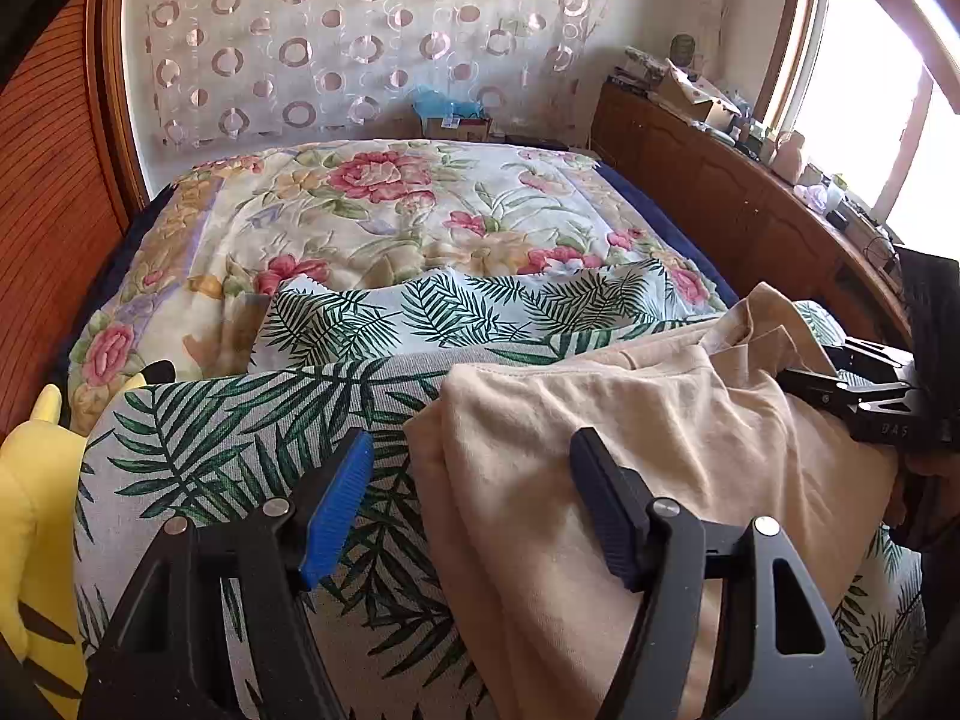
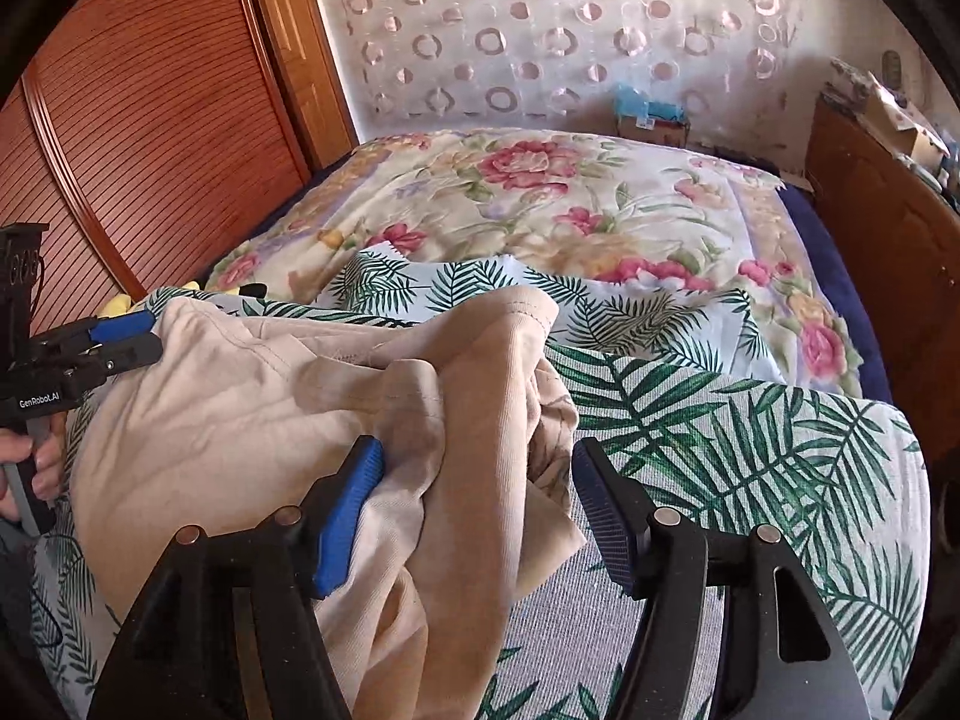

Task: Fold small clothes
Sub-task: 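Lift the folded shirt with both tools and carry it beside the yellow plush toy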

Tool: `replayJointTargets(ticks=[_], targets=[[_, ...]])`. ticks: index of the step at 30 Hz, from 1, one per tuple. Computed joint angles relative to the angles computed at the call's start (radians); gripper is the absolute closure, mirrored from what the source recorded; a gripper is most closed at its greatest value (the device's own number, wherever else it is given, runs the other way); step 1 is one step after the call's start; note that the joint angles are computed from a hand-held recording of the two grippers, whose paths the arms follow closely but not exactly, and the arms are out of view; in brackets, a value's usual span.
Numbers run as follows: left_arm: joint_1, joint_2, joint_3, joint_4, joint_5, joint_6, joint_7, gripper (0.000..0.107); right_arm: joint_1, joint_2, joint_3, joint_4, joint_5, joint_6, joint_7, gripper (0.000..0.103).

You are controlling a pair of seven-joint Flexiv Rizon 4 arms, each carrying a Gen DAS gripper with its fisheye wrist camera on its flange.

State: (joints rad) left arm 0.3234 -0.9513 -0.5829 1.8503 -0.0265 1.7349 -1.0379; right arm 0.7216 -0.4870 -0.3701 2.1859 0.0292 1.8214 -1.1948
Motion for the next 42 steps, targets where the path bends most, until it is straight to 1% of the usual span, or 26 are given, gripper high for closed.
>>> replayJointTargets(ticks=[9, 13, 14, 15, 16, 17, 18, 19, 20, 21, 22, 23, 25, 27, 29, 31, 33, 34, 36, 39, 41, 42], targets=[[-0.022, -0.001, 0.019, -0.011, -0.005, -0.007, 0.004, 0.038, -0.009, -0.030, 0.005, -0.021, -0.014, 0.005, -0.014, 0.036], [-0.036, -0.007, 0.032, -0.028, -0.010, -0.025, 0.018, 0.038, -0.036, -0.039, 0.036, -0.024, -0.017, 0.033, -0.048, 0.047], [-0.035, -0.012, 0.030, -0.033, -0.012, -0.033, 0.025, 0.038, -0.040, -0.041, 0.041, -0.027, -0.015, 0.033, -0.055, 0.048], [-0.035, -0.016, 0.028, -0.038, -0.016, -0.041, 0.032, 0.038, -0.042, -0.043, 0.045, -0.031, -0.013, 0.029, -0.059, 0.051], [-0.027, -0.024, 0.017, -0.043, -0.020, -0.057, 0.042, 0.038, -0.053, -0.042, 0.056, -0.034, -0.016, 0.026, -0.065, 0.057], [-0.016, -0.034, 0.003, -0.045, -0.022, -0.058, 0.053, 0.042, -0.072, -0.040, 0.076, -0.038, -0.023, 0.024, -0.071, 0.059], [-0.008, -0.041, -0.010, -0.045, -0.021, -0.057, 0.066, 0.046, -0.098, -0.040, 0.102, -0.043, -0.032, 0.024, -0.076, 0.065], [0.005, -0.047, -0.027, -0.045, -0.018, -0.063, 0.080, 0.056, -0.127, -0.040, 0.132, -0.047, -0.042, 0.026, -0.081, 0.072], [0.020, -0.052, -0.046, -0.042, -0.020, -0.073, 0.092, 0.067, -0.166, -0.040, 0.172, -0.052, -0.057, 0.029, -0.086, 0.076], [0.029, -0.054, -0.059, -0.041, -0.027, -0.084, 0.100, 0.072, -0.206, -0.041, 0.211, -0.057, -0.069, 0.035, -0.089, 0.080], [0.040, -0.056, -0.071, -0.041, -0.033, -0.101, 0.112, 0.093, -0.217, -0.043, 0.222, -0.057, -0.074, 0.042, -0.094, 0.082], [0.054, -0.059, -0.089, -0.037, -0.042, -0.116, 0.122, 0.096, -0.212, -0.044, 0.216, -0.055, -0.072, 0.050, -0.100, 0.083], [0.076, -0.055, -0.114, -0.005, -0.041, -0.075, 0.135, 0.097, -0.204, -0.044, 0.212, -0.047, -0.064, 0.087, -0.123, 0.085], [0.114, -0.046, -0.149, 0.048, -0.009, 0.003, 0.133, 0.097, -0.167, -0.037, 0.185, -0.038, -0.035, 0.121, -0.152, 0.085], [0.176, -0.041, -0.198, 0.110, 0.043, 0.075, 0.107, 0.097, -0.148, -0.023, 0.181, -0.035, -0.016, 0.154, -0.194, 0.085], [0.233, -0.034, -0.227, 0.173, 0.102, 0.164, 0.069, 0.097, -0.097, -0.014, 0.151, -0.039, 0.015, 0.172, -0.254, 0.086], [0.284, -0.030, -0.244, 0.224, 0.146, 0.235, 0.020, 0.097, -0.052, -0.010, 0.125, -0.063, 0.029, 0.161, -0.317, 0.086], [0.306, -0.024, -0.243, 0.253, 0.164, 0.278, -0.010, 0.097, -0.024, -0.012, 0.105, -0.081, 0.036, 0.145, -0.345, 0.086], [0.323, -0.004, -0.210, 0.303, 0.182, 0.379, -0.070, 0.097, -0.008, -0.024, 0.101, -0.132, 0.015, 0.104, -0.383, 0.086], [0.352, 0.003, -0.162, 0.349, 0.199, 0.481, -0.151, 0.097, -0.053, -0.069, 0.159, -0.244, -0.085, 0.043, -0.422, 0.086], [0.380, -0.007, -0.135, 0.370, 0.209, 0.526, -0.206, 0.097, -0.051, -0.110, 0.170, -0.331, -0.144, -0.010, -0.427, 0.086], [0.378, -0.008, -0.111, 0.373, 0.206, 0.542, -0.225, 0.097, -0.061, -0.137, 0.187, -0.385, -0.179, -0.036, -0.426, 0.086]])
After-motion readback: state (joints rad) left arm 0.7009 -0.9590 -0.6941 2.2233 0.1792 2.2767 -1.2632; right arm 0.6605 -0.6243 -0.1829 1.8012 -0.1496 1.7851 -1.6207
